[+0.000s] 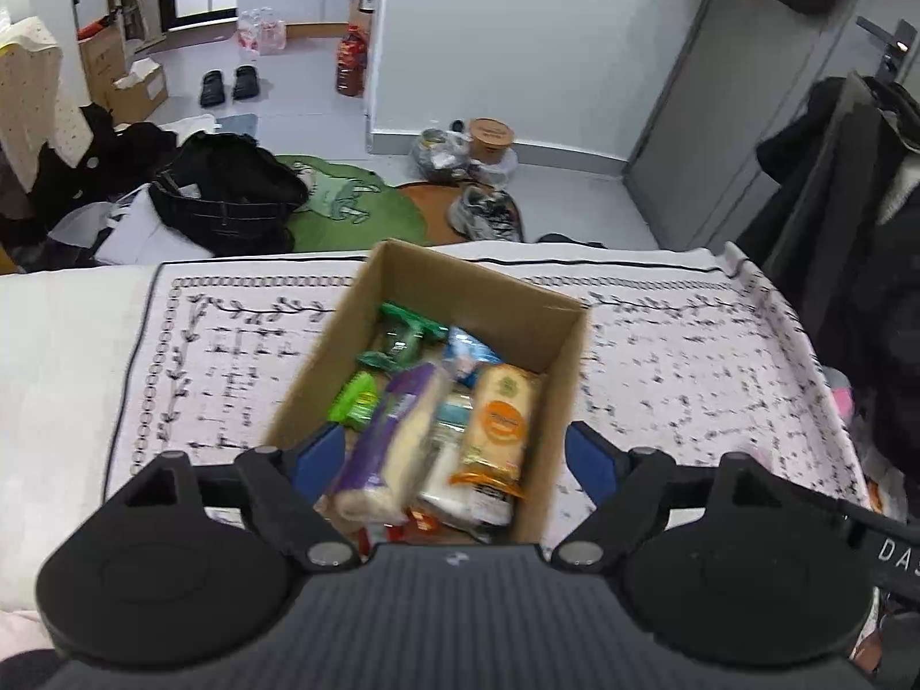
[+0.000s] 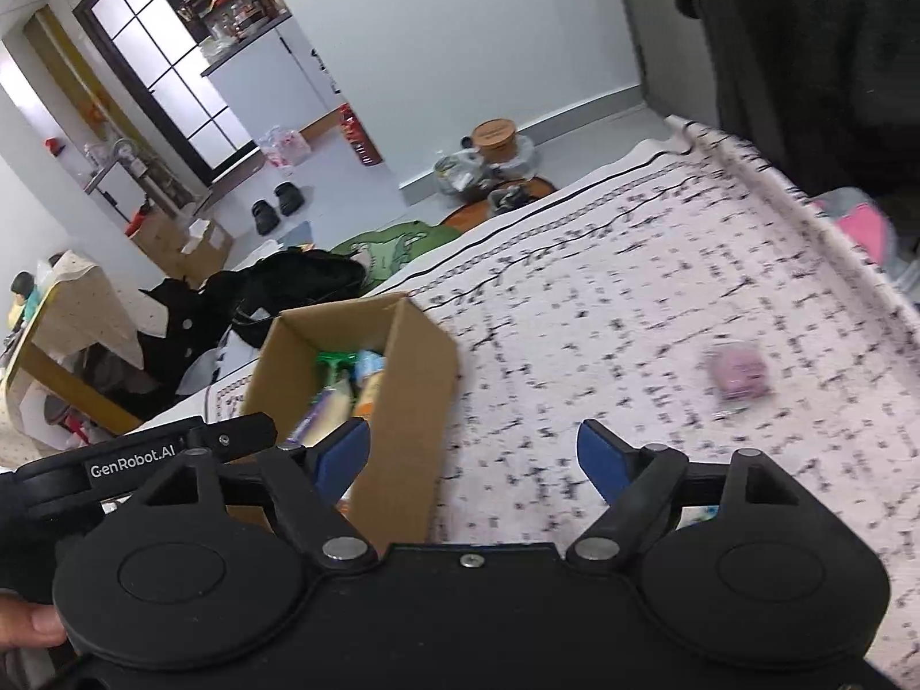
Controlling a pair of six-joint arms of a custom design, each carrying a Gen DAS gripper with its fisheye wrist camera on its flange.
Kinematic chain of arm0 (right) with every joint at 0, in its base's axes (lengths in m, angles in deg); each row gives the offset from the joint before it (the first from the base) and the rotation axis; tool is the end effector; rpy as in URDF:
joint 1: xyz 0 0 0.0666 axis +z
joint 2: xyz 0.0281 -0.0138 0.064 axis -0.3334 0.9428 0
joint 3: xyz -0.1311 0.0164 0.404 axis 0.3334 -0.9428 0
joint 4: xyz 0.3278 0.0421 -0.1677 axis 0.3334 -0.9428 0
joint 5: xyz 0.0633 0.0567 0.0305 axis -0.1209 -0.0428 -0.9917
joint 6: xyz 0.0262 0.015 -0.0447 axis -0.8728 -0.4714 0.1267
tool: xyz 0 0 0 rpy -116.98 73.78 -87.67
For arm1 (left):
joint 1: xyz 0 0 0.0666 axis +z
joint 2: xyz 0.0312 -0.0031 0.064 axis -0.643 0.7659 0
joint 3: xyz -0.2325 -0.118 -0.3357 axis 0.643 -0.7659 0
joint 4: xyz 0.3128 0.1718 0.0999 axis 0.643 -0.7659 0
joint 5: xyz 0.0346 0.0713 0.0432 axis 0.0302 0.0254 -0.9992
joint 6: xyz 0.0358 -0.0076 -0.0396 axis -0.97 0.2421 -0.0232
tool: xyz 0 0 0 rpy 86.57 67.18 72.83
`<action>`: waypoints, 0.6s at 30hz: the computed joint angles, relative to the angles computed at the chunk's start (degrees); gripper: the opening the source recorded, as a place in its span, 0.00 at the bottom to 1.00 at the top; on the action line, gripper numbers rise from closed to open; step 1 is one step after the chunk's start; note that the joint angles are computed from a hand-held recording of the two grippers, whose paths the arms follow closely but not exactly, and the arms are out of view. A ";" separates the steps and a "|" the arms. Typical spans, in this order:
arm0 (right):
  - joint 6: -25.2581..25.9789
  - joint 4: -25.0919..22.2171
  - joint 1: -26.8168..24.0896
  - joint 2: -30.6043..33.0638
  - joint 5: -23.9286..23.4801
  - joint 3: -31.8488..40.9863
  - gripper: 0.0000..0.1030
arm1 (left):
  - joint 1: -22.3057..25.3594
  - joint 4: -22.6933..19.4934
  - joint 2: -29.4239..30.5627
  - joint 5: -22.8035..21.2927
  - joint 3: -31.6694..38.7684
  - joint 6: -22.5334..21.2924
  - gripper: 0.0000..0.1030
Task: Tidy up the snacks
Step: 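Open both tools to drop the roll and purple bar into the box, then move both open tools back to the remaining packets on the cloth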
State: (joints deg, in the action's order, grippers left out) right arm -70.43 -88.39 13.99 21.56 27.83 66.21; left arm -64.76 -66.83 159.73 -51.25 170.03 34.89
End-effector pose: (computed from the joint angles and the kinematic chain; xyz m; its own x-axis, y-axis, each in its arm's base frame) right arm 0.4035 0.2522 0.5736 -0.6612 0.4886 -0.5693 0.3278 0.8707 0.3667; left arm 0.4842 -0.2256 0.6053 -0.8224 0.1142 -0.5574 0.2530 0.9509 -0.1785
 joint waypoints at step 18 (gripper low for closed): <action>-0.29 -6.92 -4.54 -8.64 4.63 -5.46 0.96 | -7.03 1.09 -0.18 2.78 0.77 2.00 1.00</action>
State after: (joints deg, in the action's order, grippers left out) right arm -70.72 -95.31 9.45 12.92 32.46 60.75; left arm -71.79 -65.74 159.55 -48.47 170.80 36.89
